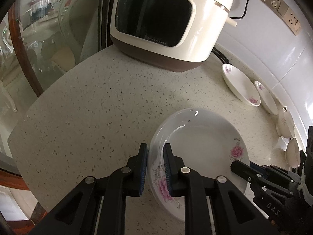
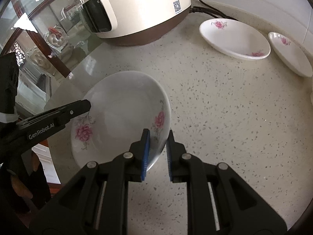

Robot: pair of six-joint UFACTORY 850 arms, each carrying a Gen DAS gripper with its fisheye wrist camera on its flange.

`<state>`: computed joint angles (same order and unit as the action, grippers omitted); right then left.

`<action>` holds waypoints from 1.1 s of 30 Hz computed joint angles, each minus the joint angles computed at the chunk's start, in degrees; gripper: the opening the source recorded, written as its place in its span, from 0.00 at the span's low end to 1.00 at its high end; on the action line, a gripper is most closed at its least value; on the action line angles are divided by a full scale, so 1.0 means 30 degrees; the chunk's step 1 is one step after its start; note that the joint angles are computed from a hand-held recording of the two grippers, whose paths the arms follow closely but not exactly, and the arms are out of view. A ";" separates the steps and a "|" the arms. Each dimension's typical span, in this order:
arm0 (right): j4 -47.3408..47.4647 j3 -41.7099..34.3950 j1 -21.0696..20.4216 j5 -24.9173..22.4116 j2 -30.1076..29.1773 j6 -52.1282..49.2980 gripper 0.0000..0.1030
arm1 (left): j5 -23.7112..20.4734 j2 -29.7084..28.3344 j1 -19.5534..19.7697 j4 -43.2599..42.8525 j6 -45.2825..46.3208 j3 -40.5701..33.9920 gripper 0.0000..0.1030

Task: Organize plates and bowls
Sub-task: 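Carry the rose-print plate with the right tool toward the rice cooker, then lower the plate onto the counter and open the right tool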

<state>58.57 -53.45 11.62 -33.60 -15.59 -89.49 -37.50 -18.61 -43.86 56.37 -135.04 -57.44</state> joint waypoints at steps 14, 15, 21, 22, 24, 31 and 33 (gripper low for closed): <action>0.0300 -0.0229 0.0226 -0.0433 -0.0161 -0.0520 0.46 | -0.0441 -0.0250 0.0477 -0.1323 0.1039 -0.0329 0.43; 0.0807 -0.0165 0.0131 -0.0468 -0.0068 -0.0986 0.54 | -0.0665 -0.0268 0.0461 -0.1284 0.1026 -0.0397 0.47; 0.1830 -0.0294 -0.0527 -0.0635 -0.0150 -0.1148 0.59 | -0.1238 -0.0706 0.0471 -0.1179 0.1724 -0.1123 0.55; 0.1762 -0.0363 -0.0616 -0.0678 -0.0234 -0.0919 0.59 | -0.1222 -0.0800 0.0456 -0.1161 0.1841 -0.1224 0.55; 0.1646 -0.0433 -0.0806 -0.0795 -0.0275 -0.0598 0.59 | -0.1240 -0.0951 0.0458 -0.1123 0.2040 -0.1429 0.56; 0.2265 -0.0375 -0.1186 -0.0951 -0.0172 -0.0807 0.63 | -0.1582 -0.1392 0.0556 -0.0919 0.2644 -0.2119 0.64; 0.2389 -0.0482 -0.1288 -0.0948 -0.0303 -0.0782 0.63 | -0.1576 -0.1552 0.0583 -0.0940 0.2988 -0.2385 0.64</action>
<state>65.73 -54.90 7.76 -36.44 -16.50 -91.84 -42.22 -23.26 -42.11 53.55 -126.08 -64.59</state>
